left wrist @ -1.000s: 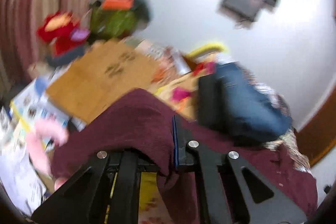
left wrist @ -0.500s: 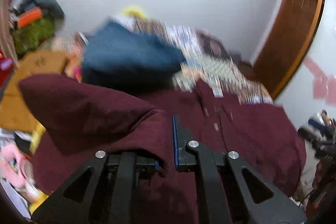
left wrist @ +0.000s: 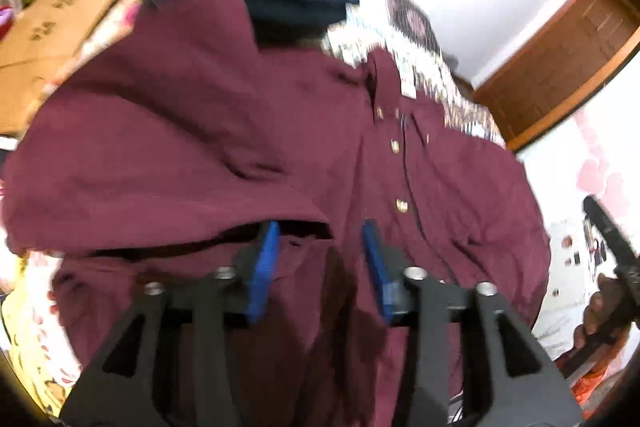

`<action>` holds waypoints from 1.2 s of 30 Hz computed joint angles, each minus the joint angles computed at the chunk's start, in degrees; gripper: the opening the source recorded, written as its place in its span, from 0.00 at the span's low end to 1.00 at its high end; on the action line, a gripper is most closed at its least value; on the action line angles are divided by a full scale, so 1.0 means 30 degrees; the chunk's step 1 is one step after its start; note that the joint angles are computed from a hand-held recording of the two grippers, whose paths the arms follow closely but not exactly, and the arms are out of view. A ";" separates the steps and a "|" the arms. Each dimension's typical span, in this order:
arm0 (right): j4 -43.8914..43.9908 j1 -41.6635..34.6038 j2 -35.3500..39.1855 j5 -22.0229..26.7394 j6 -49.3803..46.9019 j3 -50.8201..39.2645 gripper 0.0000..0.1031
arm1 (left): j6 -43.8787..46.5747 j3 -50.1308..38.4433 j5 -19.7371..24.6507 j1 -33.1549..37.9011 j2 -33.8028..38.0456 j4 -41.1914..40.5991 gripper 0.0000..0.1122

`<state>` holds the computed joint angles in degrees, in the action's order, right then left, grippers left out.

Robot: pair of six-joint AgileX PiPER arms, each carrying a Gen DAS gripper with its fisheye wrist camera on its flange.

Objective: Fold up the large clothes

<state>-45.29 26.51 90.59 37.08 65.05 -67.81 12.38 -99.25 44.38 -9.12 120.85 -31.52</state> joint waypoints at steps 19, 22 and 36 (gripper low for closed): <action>-0.1847 0.1548 0.2676 0.1944 0.0120 -0.2527 0.99 | 0.2470 0.4260 0.0795 0.9633 0.1143 -0.9870 0.76; -0.1505 0.1506 0.3210 0.2150 -0.0465 -0.3026 1.00 | 0.2714 0.3964 0.1056 0.9654 0.2108 -1.0508 0.76; -0.1400 0.1043 0.2640 0.1937 -0.0395 -0.2185 0.99 | -0.2954 -0.1812 -0.1449 0.6528 0.2750 -0.1718 0.03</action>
<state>-49.49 29.63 98.51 42.89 63.86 -74.36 3.52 -104.68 40.03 10.46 129.10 -36.67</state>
